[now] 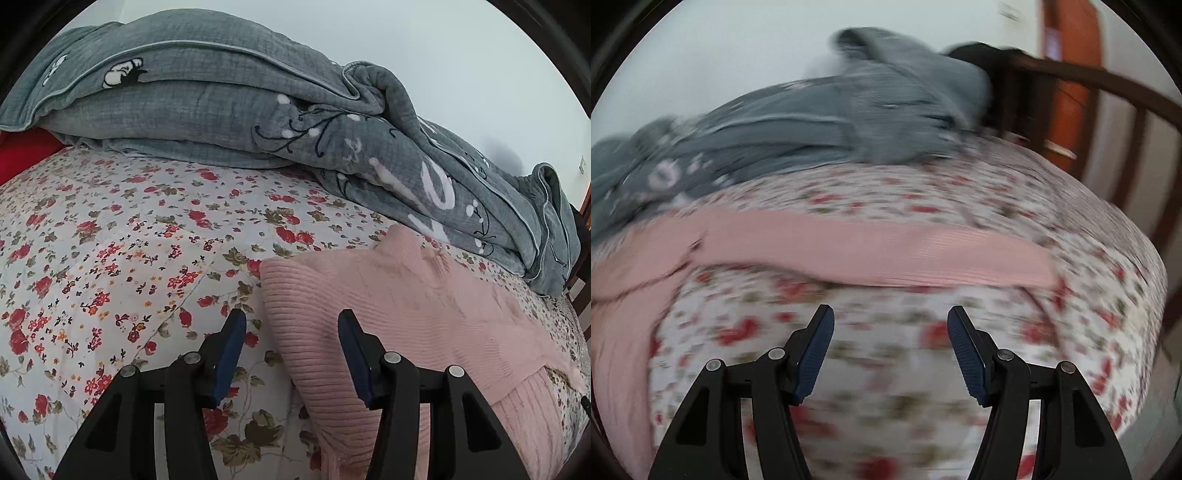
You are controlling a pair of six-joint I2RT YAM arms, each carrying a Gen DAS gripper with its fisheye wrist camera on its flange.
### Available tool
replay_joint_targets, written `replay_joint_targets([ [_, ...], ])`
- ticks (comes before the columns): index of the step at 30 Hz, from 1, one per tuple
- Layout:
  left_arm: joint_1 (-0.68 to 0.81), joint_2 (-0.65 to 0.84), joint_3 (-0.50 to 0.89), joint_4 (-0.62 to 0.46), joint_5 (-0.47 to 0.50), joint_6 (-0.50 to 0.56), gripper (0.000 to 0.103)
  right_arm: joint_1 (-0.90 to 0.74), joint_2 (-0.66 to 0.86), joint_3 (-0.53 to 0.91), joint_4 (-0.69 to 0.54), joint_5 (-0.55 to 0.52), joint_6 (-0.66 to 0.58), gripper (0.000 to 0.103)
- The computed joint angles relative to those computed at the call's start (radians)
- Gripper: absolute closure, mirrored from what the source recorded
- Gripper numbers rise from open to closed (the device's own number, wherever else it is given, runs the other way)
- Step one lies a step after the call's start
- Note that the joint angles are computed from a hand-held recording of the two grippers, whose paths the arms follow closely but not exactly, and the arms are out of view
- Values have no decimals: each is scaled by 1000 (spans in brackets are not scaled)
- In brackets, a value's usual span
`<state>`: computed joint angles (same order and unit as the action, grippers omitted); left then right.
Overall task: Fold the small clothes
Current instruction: 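Grasp the other sleeve cuff with the right tool, then fold the held sleeve across the sweater body and open the right tool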
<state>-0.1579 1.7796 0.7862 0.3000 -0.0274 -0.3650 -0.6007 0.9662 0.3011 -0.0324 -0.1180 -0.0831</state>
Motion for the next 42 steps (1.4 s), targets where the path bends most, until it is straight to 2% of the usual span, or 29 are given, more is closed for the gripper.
replay_joint_targets([
  [3, -4, 20, 32, -39, -7, 6, 53, -219, 116, 25, 46, -201, -25, 40],
  [5, -6, 25, 40, -50, -14, 11, 53, -286, 188, 52, 75, -275, -33, 41],
  [6, -7, 26, 40, -49, -18, 14, 53, -294, 206, 59, 94, -279, -31, 41],
  [9, -5, 26, 39, -47, -16, 16, 53, -238, 263, 86, 152, -167, 0, 41],
  [11, -5, 23, 39, -53, -15, 14, 53, -236, 349, 138, 157, -144, 17, 41],
  [14, -5, 27, 42, -55, -14, 15, 53, -291, 431, 185, 176, -223, 33, 41],
  [21, -1, 51, 66, -72, -3, 21, 53, -359, 578, 322, 117, -371, 104, 43],
  [24, 0, 51, 67, -75, -2, 23, 53, -336, 586, 336, 139, -316, 142, 69],
  [25, 0, 51, 68, -76, -1, 23, 53, -333, 586, 339, 144, -309, 143, 91],
  [26, 0, 50, 68, -75, -1, 23, 53, -340, 591, 347, 132, -352, 136, 97],
  [27, 0, 51, 68, -74, -2, 24, 53, -342, 586, 348, 128, -369, 144, 97],
  [30, 3, 49, 66, -70, 0, 27, 53, -325, 529, 327, 139, -343, 156, 98],
  [36, 13, 23, 35, -47, -3, 8, 50, -168, 295, 295, 113, -201, 217, 98],
  [39, 2, -14, 16, -76, -87, -13, 47, 21, 155, 339, 6, -77, 254, 98],
  [42, -14, -91, -32, -109, -181, 34, 47, 244, 96, 444, -122, 36, 316, 98],
])
